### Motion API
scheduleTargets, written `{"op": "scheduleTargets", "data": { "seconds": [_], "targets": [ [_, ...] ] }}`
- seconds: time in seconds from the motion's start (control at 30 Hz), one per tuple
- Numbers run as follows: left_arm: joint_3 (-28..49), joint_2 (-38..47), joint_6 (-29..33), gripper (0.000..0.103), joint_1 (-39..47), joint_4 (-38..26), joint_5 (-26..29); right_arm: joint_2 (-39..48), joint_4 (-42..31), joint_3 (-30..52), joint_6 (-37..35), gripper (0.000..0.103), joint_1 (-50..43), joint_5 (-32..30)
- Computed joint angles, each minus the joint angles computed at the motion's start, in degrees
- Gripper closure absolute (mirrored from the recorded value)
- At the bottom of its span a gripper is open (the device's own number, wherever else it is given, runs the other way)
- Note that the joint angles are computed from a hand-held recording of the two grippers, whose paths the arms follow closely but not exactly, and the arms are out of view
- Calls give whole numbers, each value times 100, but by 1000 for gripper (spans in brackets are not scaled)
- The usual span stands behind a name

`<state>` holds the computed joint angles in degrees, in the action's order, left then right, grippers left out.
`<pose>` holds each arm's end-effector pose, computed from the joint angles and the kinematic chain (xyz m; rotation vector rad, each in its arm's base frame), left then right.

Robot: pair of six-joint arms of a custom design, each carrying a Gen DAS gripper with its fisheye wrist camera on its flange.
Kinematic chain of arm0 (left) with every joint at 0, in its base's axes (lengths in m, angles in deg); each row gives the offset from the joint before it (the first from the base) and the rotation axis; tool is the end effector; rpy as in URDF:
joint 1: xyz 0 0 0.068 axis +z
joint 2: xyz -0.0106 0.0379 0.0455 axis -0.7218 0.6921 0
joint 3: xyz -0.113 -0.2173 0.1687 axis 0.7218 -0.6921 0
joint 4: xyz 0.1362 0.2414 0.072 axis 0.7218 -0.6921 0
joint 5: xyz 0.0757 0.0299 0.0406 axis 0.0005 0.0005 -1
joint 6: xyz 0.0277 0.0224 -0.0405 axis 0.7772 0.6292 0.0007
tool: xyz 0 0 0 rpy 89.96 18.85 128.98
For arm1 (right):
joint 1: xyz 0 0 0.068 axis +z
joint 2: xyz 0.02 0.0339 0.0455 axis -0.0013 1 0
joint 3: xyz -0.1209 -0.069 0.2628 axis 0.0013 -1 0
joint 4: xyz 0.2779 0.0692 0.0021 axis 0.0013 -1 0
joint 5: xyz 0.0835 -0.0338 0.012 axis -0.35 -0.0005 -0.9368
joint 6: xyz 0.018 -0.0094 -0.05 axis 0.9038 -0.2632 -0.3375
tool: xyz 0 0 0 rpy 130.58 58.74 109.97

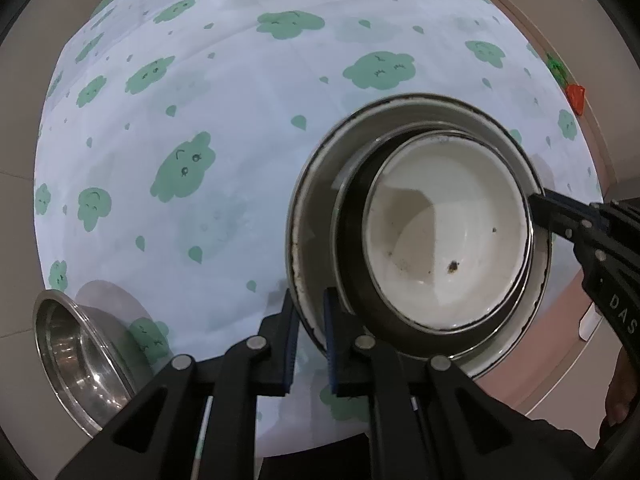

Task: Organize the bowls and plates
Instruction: 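Close both grippers on the rim of the stacked bowls and lift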

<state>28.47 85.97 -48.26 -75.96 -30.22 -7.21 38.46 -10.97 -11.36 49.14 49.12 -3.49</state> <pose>0.3309 -0.1893 0.0626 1.3751 2.7797 -0.0038 0.1926 0.2118 0.0759 0.7781 2.7825 0.0690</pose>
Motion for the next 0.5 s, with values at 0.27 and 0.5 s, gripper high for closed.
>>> {"op": "scheduleTargets", "data": {
  "seconds": [0.27, 0.5],
  "targets": [
    [-154, -266, 43, 95, 39, 44, -13, -89, -129, 88, -20, 96, -20, 4],
    [-255, -466, -5, 95, 125, 39, -3, -160, -321, 268, -215, 96, -72, 34]
  ]
}}
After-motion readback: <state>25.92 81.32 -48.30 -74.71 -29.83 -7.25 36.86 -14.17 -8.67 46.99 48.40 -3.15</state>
